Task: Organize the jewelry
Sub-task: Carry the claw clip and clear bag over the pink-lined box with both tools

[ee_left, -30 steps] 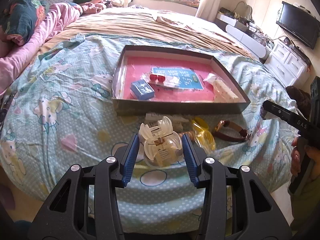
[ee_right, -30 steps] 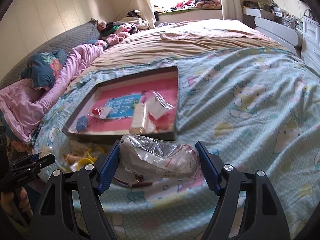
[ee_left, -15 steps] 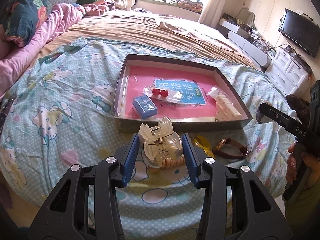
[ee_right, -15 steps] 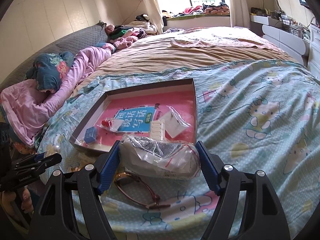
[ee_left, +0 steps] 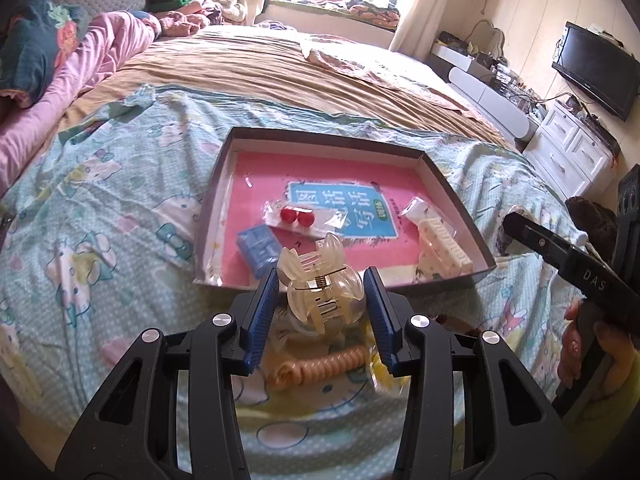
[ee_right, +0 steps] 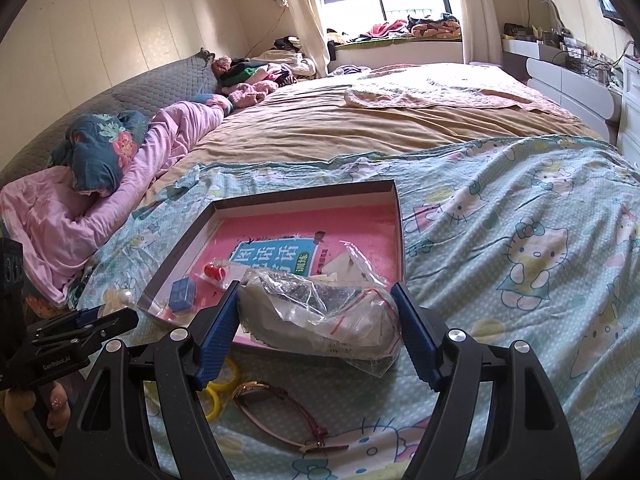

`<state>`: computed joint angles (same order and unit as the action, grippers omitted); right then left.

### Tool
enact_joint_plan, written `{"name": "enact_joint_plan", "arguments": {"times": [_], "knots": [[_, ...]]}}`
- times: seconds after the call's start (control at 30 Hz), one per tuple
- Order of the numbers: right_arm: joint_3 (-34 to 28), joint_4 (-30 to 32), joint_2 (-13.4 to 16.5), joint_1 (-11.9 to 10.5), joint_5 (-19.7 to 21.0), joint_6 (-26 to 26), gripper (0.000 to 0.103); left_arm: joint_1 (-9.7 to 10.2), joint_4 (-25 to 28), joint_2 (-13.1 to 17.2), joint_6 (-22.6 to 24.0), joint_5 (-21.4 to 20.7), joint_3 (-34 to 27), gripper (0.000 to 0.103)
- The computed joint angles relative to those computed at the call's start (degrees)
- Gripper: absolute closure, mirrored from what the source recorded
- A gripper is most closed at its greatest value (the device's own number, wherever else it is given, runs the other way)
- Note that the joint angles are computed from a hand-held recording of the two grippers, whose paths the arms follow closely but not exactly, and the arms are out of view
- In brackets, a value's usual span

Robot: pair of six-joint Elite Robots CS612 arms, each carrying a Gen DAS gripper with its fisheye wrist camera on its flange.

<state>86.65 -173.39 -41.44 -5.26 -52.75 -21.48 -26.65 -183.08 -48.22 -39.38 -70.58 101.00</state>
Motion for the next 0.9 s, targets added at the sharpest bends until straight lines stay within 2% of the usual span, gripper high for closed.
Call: {"name": "enact_joint_plan", "arguments": {"times": [0.47, 0.73, 0.9], "knots": [[-3.15, -0.77, 1.8, 0.63, -2.96, 1.83, 0.03, 1.83, 3.59, 3.07, 0.76, -0.64, -6.62, 0.067], [-6.03, -0.77, 3.34, 1.27, -5.77, 3.29, 0.03, 2.69, 3.86, 4.93, 1.81, -3.73, -8.71, 0.067], [-8.65, 1.43, 4.61, 1.92, -6.85, 3.3, 0.03, 3.02, 4.75, 5.7, 2.88, -5.28, -9.34, 0.067]]}}
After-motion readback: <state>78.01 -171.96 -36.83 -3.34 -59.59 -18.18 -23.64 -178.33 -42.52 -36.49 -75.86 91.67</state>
